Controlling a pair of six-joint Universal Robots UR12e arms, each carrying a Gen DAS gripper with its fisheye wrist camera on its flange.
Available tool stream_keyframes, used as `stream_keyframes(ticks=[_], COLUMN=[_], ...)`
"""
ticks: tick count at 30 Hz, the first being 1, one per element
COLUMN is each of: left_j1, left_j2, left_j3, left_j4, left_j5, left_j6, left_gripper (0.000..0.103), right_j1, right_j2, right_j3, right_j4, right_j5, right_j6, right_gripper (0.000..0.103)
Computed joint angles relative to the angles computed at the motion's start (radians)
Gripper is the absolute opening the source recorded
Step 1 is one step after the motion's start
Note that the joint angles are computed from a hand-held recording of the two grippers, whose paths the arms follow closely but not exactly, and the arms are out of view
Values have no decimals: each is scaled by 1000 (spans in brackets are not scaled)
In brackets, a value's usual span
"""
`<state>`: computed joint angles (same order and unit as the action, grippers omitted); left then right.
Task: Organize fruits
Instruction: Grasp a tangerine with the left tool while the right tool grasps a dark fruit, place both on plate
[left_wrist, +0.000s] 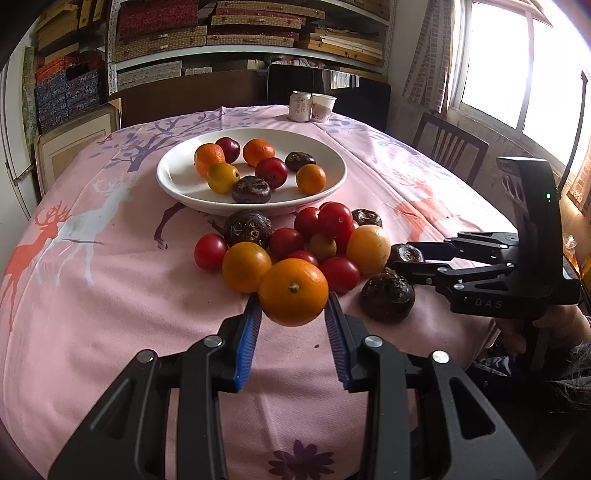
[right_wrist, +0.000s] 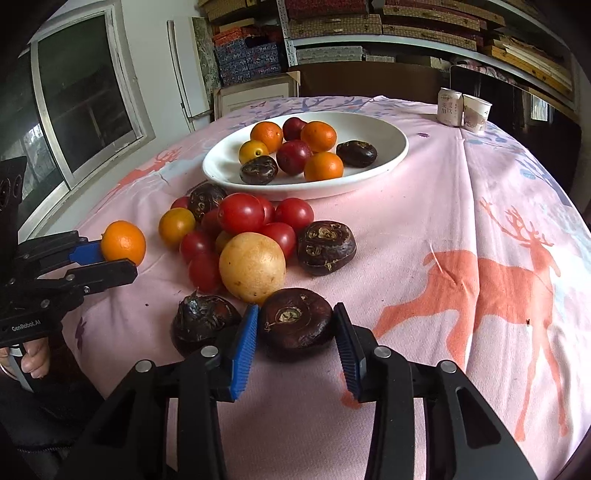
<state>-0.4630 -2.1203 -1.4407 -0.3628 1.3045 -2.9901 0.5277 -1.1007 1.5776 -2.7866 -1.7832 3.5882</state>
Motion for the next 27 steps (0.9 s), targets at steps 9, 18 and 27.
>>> stream_keyframes(ticks=[9,18,27], left_j1=[6,10,10], left_j2=[-40,-180,-195], left_j3=[96,354,370], left_j4=[7,-150,-145], left_j5=[-6,66,82], left_j6=[-13,-61,-83], left_gripper=[34,34,59], right_j1=[-48,-104,-103], right_j2=[-34,57,73], right_j3=[5,-162,-163], right_j4=[-120,-26,-36], right_j5=[33,40,37], right_j6=[33,27,42], right_gripper=[41,41,46])
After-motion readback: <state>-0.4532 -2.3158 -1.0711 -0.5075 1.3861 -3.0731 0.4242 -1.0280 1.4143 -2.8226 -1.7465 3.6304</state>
